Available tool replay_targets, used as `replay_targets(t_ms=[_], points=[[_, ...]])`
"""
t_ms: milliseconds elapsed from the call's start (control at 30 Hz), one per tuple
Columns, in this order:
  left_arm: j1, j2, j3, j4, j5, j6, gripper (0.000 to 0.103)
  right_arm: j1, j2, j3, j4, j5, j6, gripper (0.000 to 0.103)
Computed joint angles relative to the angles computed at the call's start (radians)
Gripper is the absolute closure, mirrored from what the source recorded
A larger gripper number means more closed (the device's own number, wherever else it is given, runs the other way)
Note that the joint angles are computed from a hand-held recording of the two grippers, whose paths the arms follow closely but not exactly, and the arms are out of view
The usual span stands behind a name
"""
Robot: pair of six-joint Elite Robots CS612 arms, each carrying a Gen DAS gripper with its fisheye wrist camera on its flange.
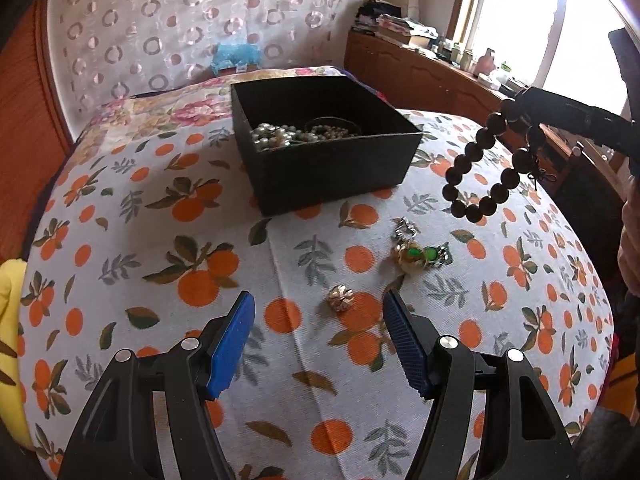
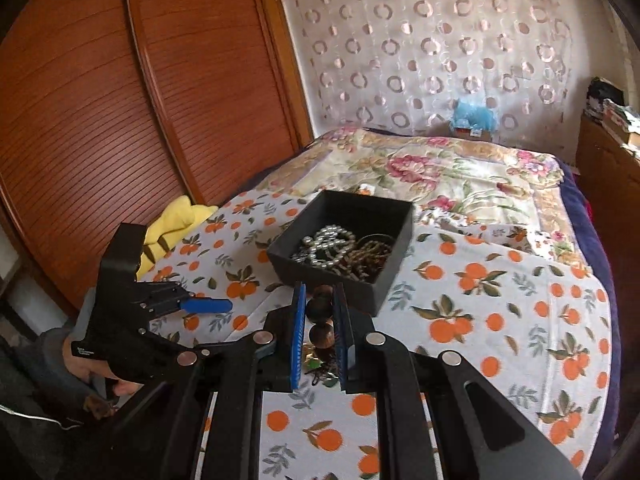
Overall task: Organize jewelry
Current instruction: 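Grasp the green-stone pendant with the left tool while the right tool holds the bead bracelet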
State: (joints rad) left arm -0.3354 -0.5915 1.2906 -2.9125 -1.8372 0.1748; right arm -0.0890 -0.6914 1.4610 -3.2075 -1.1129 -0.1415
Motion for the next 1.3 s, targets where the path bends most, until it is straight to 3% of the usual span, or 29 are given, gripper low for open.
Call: replay_targets(t_ms=[233, 433, 600, 667, 833, 1067, 1300], points=[[-0.016, 0.012, -0.031, 0.007, -0.022, 0.028, 0.040, -0.016, -0.004, 0.024, -0.014, -0.058, 0.022, 0.088], [-0.030, 0.020, -0.053, 0.046, -0.034, 0.069, 0.053, -0.027, 0.010, 0.031, -0.008, -0.078, 0.049, 0.088], [-0.038, 0.020, -0.059, 0.045, -0.051, 0.077, 0.054, -0.036, 0.013, 0.040, -0.023, -0.080, 0.064, 0.088], [-0.045, 0.017, -0.056, 0.043, -0.057, 0.098, 0.060, -0.039, 0.012, 0.044, -0.030, -0.080, 0.068, 0.088], [-0.053, 0.020, -0.069, 0.075, -0.122, 0.137, 0.064, -0.045, 0.013, 0.048, -0.037, -0.080, 0.080, 0.088], [-0.067, 0.038, -0.093, 0.116, -0.032, 0.159, 0.068, -0.051, 0.014, 0.056, -0.034, -0.074, 0.087, 0.088], [-0.067, 0.023, -0.071, 0.121, 0.012, 0.203, 0.068, -0.053, 0.017, 0.058, -0.034, -0.066, 0.092, 0.088]])
